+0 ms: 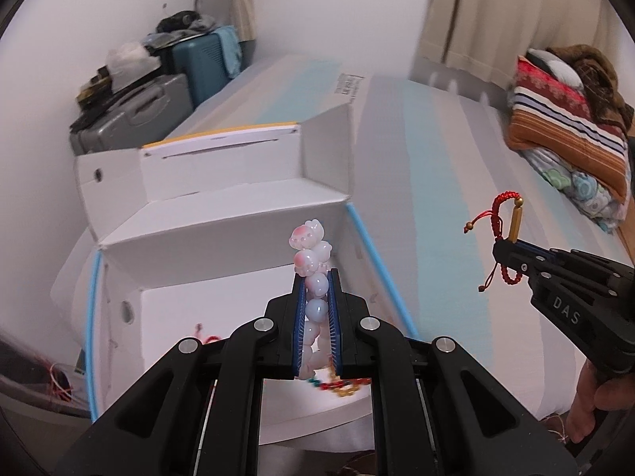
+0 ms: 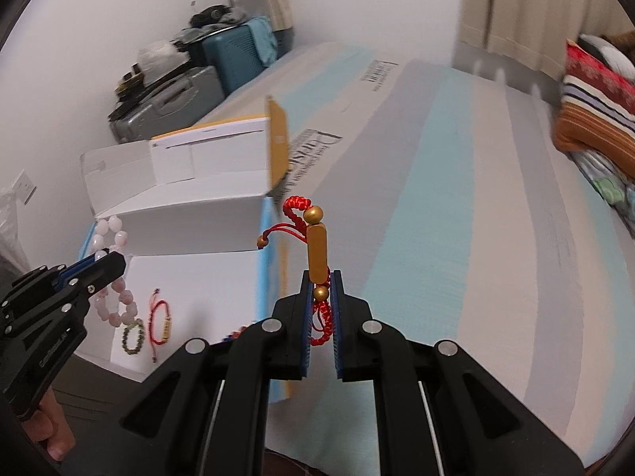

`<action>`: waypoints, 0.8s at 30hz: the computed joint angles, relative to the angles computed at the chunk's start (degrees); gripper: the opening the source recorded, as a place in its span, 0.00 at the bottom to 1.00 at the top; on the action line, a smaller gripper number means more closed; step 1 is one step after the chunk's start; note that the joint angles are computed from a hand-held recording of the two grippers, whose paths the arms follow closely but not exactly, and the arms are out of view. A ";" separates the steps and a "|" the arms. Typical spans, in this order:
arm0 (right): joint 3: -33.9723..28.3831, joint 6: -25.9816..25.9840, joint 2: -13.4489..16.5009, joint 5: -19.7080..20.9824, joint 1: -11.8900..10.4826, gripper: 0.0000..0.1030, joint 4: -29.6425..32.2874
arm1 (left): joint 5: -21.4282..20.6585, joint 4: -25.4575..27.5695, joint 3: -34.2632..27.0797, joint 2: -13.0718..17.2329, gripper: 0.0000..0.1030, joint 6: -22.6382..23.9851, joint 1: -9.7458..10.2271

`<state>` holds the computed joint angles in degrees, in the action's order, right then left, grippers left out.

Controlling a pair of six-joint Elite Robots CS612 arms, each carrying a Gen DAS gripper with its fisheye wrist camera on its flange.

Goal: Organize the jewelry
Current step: 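Lift both bracelets and carry them toward the white box, then lower both tools into the box and open them to release the bracelets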

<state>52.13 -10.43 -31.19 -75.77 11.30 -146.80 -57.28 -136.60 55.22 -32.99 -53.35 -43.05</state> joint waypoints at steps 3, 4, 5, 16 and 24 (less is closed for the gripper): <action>0.46 -1.20 -0.19 0.03 0.79 0.07 -0.50 | 0.32 -0.22 2.26 -1.24 0.09 -1.08 0.24; 0.49 -1.50 -0.20 0.04 0.99 0.07 -0.48 | 0.43 -0.44 3.01 -1.65 0.09 -1.42 0.31; 0.61 -1.88 -0.25 0.05 1.26 0.07 -0.54 | 0.51 -0.69 4.00 -2.17 0.09 -1.94 0.41; 0.80 -4.92 0.22 -0.02 3.61 0.07 1.82 | -0.35 -1.74 9.46 -4.55 0.09 -5.11 1.18; -1.70 -6.53 2.10 -1.68 5.19 0.08 7.49 | -2.96 -1.61 12.75 -5.59 0.09 -7.89 2.15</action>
<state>50.43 -16.96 -29.09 -77.44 16.49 -139.31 -60.24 -138.22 67.97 -38.59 -61.23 -40.90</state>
